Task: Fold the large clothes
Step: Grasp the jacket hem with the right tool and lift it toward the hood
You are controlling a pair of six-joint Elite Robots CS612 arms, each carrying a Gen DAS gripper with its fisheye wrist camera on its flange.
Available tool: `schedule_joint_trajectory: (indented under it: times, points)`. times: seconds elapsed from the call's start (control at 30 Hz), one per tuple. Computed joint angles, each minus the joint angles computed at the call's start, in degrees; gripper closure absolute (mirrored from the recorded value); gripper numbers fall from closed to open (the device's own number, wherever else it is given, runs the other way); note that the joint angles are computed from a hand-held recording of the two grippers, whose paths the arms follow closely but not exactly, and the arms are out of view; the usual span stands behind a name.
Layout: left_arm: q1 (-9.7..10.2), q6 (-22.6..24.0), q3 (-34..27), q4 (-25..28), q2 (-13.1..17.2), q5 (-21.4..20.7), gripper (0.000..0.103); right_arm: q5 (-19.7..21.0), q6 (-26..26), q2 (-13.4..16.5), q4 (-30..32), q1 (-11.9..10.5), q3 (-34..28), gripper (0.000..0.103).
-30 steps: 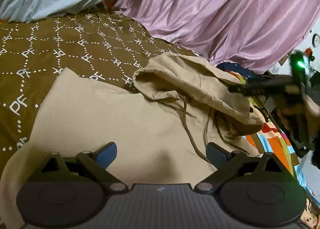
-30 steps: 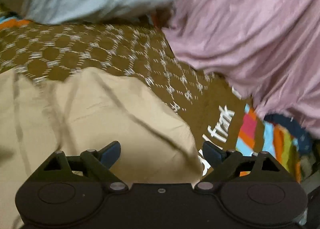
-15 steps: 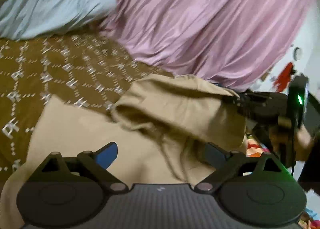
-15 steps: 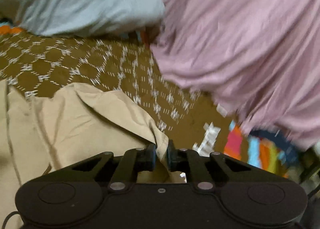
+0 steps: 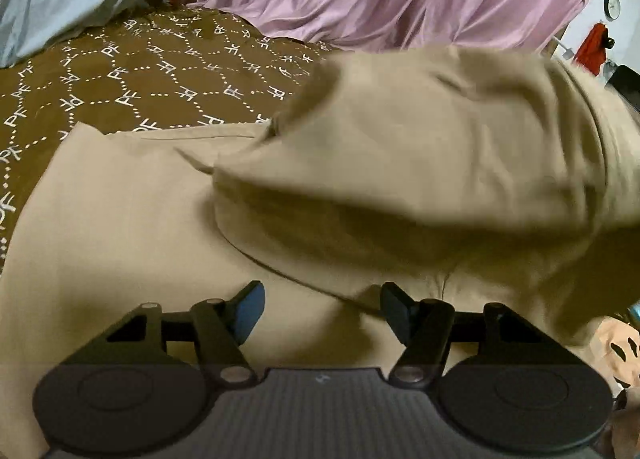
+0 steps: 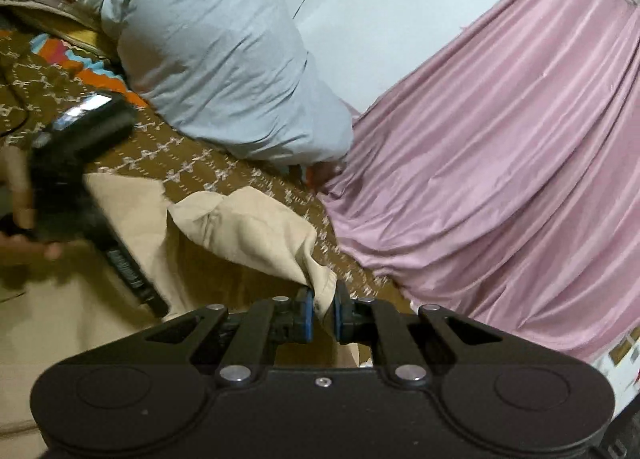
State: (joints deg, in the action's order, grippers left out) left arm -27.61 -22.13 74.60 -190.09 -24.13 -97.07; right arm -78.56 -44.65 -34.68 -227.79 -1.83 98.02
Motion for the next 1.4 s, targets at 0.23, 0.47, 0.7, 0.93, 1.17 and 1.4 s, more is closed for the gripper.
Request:
schedule_joint_trajectory:
  times: [0.23, 0.47, 0.7, 0.93, 1.17, 1.4]
  points:
    - [1.09, -1.7, 6.6, -1.5, -3.8, -4.2, 0.033, -4.2, 1.5, -0.9, 1.1, 0.4, 6.0, 0.072]
    - [4.94, -10.5, 7.2, -10.0, -3.0, -19.3, 0.023, -8.2, 12.0, -2.9, 4.0, 0.1, 10.7, 0.037]
    - [5.14, -15.5, 4.6, -10.3, -1.8, -14.1, 0.023, -10.5, 22.4, -3.5, 19.4, -1.3, 7.7, 0.032]
    - [5.01, -17.0, 0.8, -2.4, -0.6, -10.6, 0.028, -11.1, 16.9, -1.1, 32.2, -2.0, -0.1, 0.030]
    - [4.20, -14.4, -0.1, 4.6, -0.7, -4.9, 0.033, -18.6, 12.6, 4.4, 28.9, -0.7, -8.4, 0.030]
    - [4.11, -14.2, 1.5, 3.5, -1.9, -4.0, 0.033, -18.3, 9.6, 2.3, 29.8, -1.9, -5.6, 0.024]
